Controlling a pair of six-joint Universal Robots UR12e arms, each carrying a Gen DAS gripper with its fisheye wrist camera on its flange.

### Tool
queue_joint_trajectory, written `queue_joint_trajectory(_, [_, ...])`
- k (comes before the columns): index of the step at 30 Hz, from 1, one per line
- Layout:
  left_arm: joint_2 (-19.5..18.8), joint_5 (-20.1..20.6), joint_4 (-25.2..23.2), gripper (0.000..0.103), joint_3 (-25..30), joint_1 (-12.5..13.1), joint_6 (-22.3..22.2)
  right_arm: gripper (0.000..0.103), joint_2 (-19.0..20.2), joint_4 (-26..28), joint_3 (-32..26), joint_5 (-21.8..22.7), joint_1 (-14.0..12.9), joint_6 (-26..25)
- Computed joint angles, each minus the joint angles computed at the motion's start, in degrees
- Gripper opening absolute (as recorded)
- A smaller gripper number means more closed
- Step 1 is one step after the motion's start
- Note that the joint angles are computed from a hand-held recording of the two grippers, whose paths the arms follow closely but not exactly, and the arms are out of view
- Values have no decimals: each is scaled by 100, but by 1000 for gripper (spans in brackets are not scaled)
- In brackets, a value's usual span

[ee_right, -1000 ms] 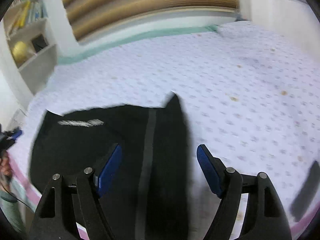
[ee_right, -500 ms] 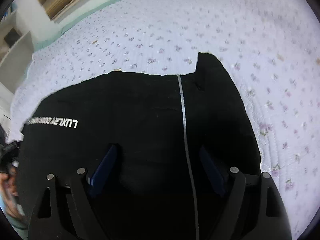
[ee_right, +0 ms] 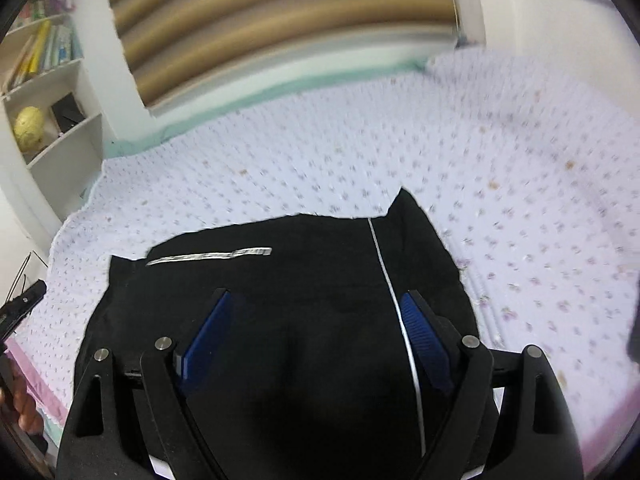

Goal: Fold large clothes

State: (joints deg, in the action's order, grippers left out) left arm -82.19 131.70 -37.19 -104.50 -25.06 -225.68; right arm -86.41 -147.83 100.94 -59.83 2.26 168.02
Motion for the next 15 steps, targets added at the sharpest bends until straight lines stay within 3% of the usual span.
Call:
queue_joint_trajectory(1, [-31, 139, -105, 49, 60, -108, -24, 89, -97, -32, 62, -33, 21, -14])
queue_joint_trajectory(3, [-121, 579, -786, 50, 293, -388, -308, 89, -301, -57, 188, -46, 19, -102])
queue_joint_trajectory(5, [-107, 936, -1076, 50, 333, -627, -454, 89, -485, -259, 345, -77, 36, -139])
queue_joint_trajectory(7, [-158, 1249, -1344, 58, 441, -790, -599, 90, -602, -446, 444, -145, 51, -155])
queue_joint_trajectory(10, [-208, 1487, -2124, 62, 666, -950, -1061, 92, -816, -662, 604, -182, 94, -182])
queue_joint_trajectory(15, [-240, 1621, -2613, 62, 748, -1082, -1410, 94, -1066, -838, 818, -141, 154, -289])
